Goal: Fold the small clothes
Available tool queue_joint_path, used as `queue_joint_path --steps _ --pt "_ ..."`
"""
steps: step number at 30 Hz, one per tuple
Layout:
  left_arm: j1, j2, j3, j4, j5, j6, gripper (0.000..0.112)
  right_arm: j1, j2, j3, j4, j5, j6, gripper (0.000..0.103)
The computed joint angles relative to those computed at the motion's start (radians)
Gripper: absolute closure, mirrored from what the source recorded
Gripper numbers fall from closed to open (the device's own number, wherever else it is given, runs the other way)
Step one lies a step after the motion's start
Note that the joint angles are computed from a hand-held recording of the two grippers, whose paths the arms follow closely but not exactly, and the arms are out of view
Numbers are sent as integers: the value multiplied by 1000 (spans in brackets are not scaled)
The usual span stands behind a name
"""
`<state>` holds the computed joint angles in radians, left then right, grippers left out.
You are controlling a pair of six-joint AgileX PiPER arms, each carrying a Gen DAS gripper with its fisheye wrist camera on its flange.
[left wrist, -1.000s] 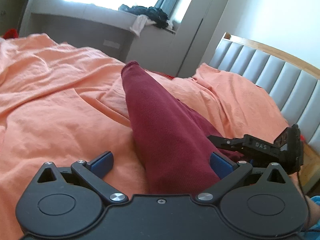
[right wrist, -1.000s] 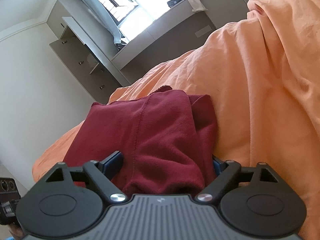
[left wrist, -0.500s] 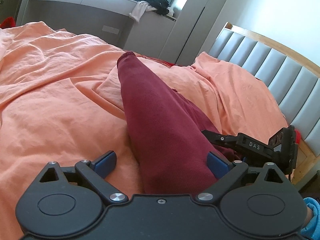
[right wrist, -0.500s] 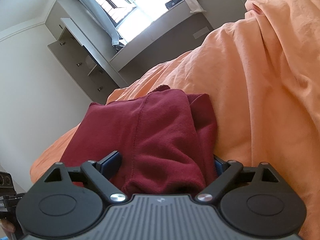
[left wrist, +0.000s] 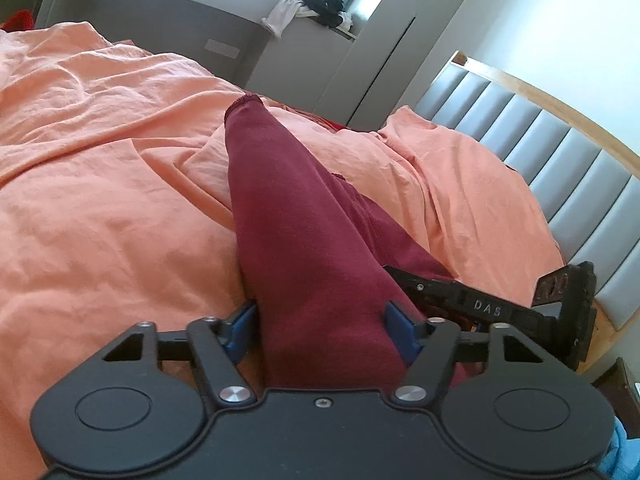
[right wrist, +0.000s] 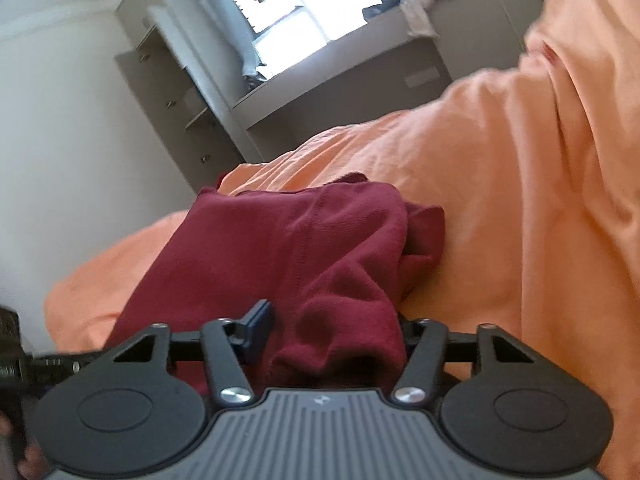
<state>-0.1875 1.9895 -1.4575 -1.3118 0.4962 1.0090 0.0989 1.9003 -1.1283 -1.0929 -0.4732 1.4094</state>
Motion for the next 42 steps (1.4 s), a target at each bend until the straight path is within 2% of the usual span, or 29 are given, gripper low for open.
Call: queue_joint_path --steps 4,8,11,16,20,22,27,31,34,37,40,42 --pt "-24 -26 36 -36 -66 38 64 35 -36 37 119 34 -175 63" --pt "-58 -48 36 41 -133 12 76 88 -80 79 359 80 -469 68" --pt "-75 -63 14 152 -161 -35 81 128 -110 110 568 80 -696 70" --pt "-99 -84 -23 279 -230 -54 82 210 -135 128 934 40 -1070 71" --pt "-88 -85 -68 248 -271 64 82 280 -104 37 1174 15 -1335 71" --pt "-66 -64 -111 209 -267 104 81 295 -70 -29 1225 18 -1390 71" --pt "-10 21 -184 -39 -215 341 81 310 24 -174 1318 70 -1513 71" --pt "-11 82 -227 86 -230 239 79 305 105 -276 1384 167 -1607 70" --pt "-16 103 -240 146 -244 166 77 296 137 -301 1382 217 -1567 68" --pt "-15 105 -236 150 -250 147 75 291 142 -288 1367 218 -1525 63" --pt "-21 99 -217 116 -272 189 74 295 141 -278 1406 215 -1557 61" --pt "-25 97 -216 143 -281 158 73 295 145 -285 1438 219 -1586 59"
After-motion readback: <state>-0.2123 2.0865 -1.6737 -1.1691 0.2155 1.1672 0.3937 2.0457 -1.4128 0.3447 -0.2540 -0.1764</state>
